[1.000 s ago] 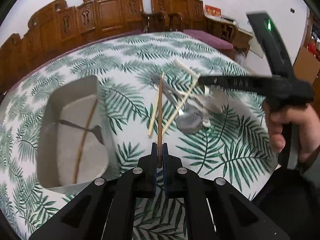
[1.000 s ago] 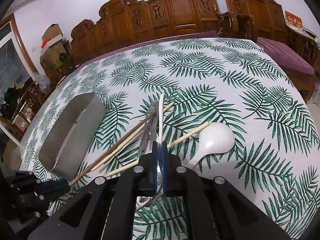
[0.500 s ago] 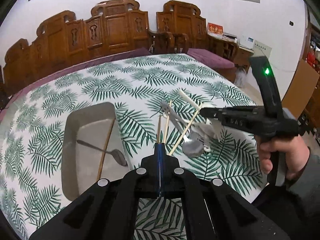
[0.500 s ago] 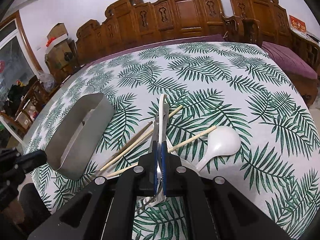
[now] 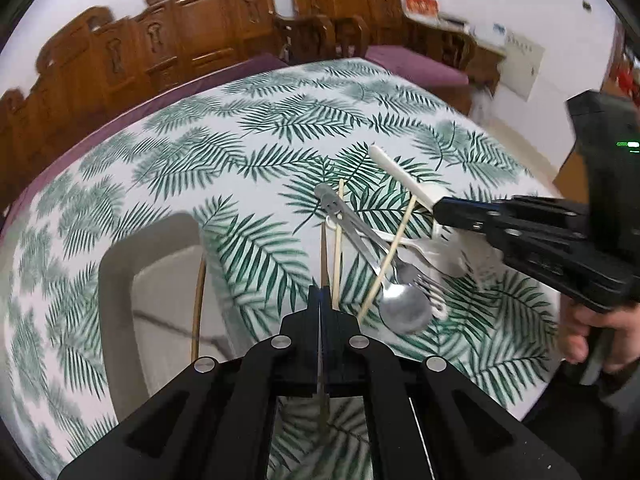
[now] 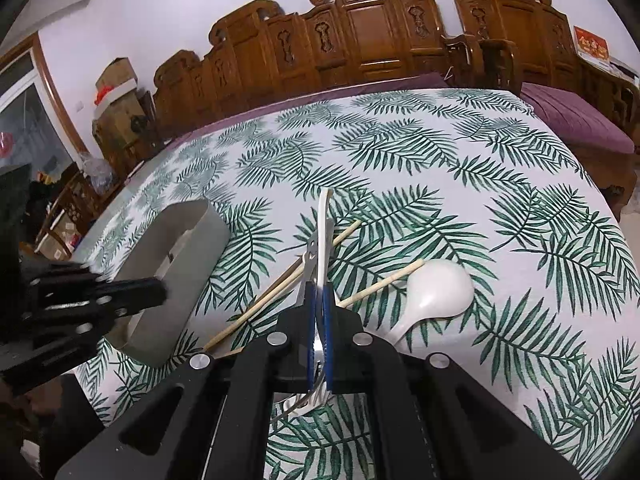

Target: Organize utensils

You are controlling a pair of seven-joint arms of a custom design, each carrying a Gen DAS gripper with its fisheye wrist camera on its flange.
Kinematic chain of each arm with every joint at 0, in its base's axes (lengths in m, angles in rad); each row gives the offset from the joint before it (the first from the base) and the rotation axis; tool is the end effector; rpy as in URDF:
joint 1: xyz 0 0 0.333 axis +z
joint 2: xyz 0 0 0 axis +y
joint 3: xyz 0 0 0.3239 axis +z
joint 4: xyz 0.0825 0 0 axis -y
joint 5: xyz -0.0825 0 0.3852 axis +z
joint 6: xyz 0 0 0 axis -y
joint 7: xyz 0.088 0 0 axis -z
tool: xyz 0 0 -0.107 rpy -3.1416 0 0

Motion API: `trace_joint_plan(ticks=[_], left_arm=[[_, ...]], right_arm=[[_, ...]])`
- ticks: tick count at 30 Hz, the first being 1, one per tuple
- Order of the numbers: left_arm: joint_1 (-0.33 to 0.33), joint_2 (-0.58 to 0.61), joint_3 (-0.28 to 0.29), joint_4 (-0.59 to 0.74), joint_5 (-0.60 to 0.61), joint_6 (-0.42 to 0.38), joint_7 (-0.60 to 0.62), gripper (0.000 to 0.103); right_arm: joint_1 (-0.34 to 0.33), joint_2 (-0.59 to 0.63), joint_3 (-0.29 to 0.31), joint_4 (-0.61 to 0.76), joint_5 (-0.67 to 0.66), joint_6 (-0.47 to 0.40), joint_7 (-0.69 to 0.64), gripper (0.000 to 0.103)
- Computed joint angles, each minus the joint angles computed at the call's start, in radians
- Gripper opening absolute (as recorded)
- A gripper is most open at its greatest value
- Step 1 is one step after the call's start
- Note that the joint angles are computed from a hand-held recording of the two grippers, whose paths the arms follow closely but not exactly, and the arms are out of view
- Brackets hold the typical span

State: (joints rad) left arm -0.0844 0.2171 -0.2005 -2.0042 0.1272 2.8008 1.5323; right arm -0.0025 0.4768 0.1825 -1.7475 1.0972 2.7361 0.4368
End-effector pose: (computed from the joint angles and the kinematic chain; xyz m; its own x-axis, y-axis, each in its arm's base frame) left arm 0.6130 -0.1786 0.4251 -0.3189 -0.9471 -0.0374 -0.7837 0.2857 -0.5515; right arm 0.6910 0.0752 0.3491 0.4290 -0.8555 -0.2898 -0.7150 -0.1256 -0.6877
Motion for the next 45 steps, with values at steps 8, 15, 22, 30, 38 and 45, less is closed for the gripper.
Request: trace_joint_plan(ticks=[8,15,22,30,38,45], left_arm=[[-0.054,0.171,0.034,0.231,0.122,-0.200,-0.041,0.020],[-0.064,0.245,0.035,0.318,0.145,-0.277,-0.058,0.020],[-0.049,0.281,0.021,0.352,0.117,-0.321,-0.054,0.020],[-0.022,0.267,-0.009,0.320,0.057,-0.299,-0.013,0.004],[-0.005,0.192,-0.015,0.221,0.020,-0.188,-0.008,0.004],[0.040,0.085,-0.044,0.127,-0.086,-0.085,0.049,0.004]], right_arm=[[-0.015,0.004,0.001,0.014,0.027,-0.033,-0.014,0.005],[-0.015,0.004,-0.002,0.019,0.037,-0.050,-0.017,0.005],[-0.012,0.005,-0.006,0.023,0.040,-0.058,-0.017,0.005],[-0.006,0.006,-0.008,0.020,0.026,-0.055,-0.009,0.005],[-0.003,0.002,-0.003,0.014,0.020,-0.048,-0.011,0.005],[-0.001,-0.013,0.001,-0.001,0.040,-0.048,-0.033,0.005]])
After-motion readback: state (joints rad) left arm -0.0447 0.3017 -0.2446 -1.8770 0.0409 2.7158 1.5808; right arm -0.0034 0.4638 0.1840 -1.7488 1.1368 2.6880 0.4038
